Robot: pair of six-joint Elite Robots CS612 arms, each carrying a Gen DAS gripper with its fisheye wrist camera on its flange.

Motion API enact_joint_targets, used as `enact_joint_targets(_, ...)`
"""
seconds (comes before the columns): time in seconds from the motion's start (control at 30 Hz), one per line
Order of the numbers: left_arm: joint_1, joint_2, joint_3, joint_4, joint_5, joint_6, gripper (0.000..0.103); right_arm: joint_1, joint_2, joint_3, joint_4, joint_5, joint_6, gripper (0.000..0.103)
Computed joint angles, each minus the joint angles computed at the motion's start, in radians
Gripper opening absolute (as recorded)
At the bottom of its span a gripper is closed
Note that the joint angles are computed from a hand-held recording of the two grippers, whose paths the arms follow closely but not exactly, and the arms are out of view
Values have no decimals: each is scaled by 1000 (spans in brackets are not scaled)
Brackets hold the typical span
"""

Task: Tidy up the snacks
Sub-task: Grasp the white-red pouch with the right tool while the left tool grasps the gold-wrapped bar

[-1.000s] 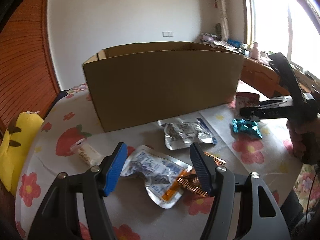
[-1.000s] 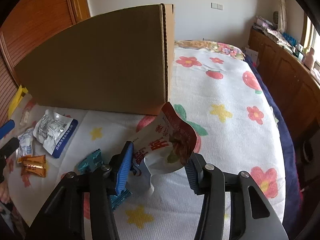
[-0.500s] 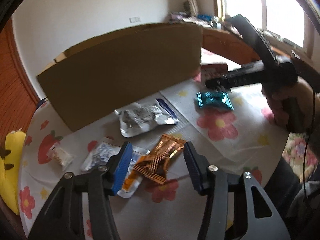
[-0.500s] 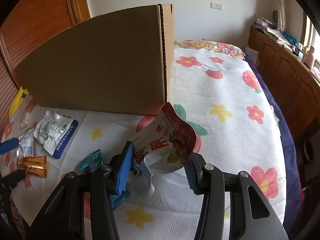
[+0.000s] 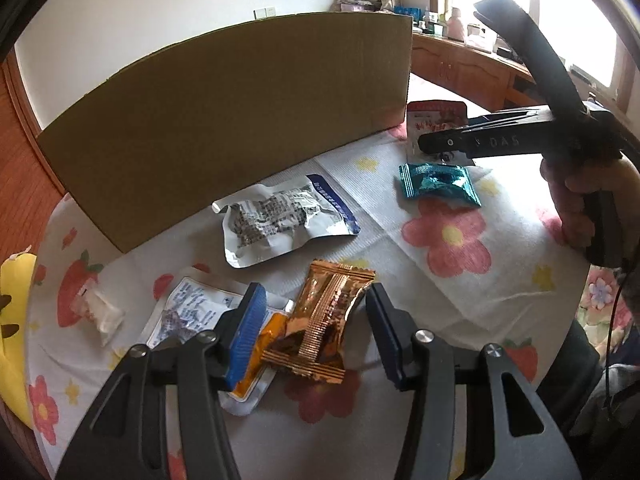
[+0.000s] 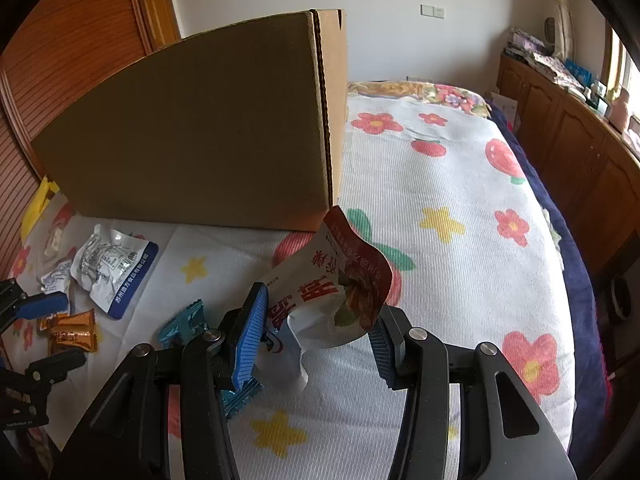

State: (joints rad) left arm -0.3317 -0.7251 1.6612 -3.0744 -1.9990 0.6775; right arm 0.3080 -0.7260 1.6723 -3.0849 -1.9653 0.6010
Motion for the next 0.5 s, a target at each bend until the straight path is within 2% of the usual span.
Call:
enact_joint_targets(0.03,1,0,-1,3,-3,0,47,0,0,0,0,0,0,48)
enact_joint_targets(0.13,1,0,1,0,-9,-7,30,0,0,1,-2,0,0,48)
enact_joint_targets(0.23,-1,-2,12,-30,6,-5,23,0,0,1,-3,0,0,48)
enact_joint_targets(0.5,17,-8,30,-100,-33,-67,21,1,0,2,-3,-1,0,48)
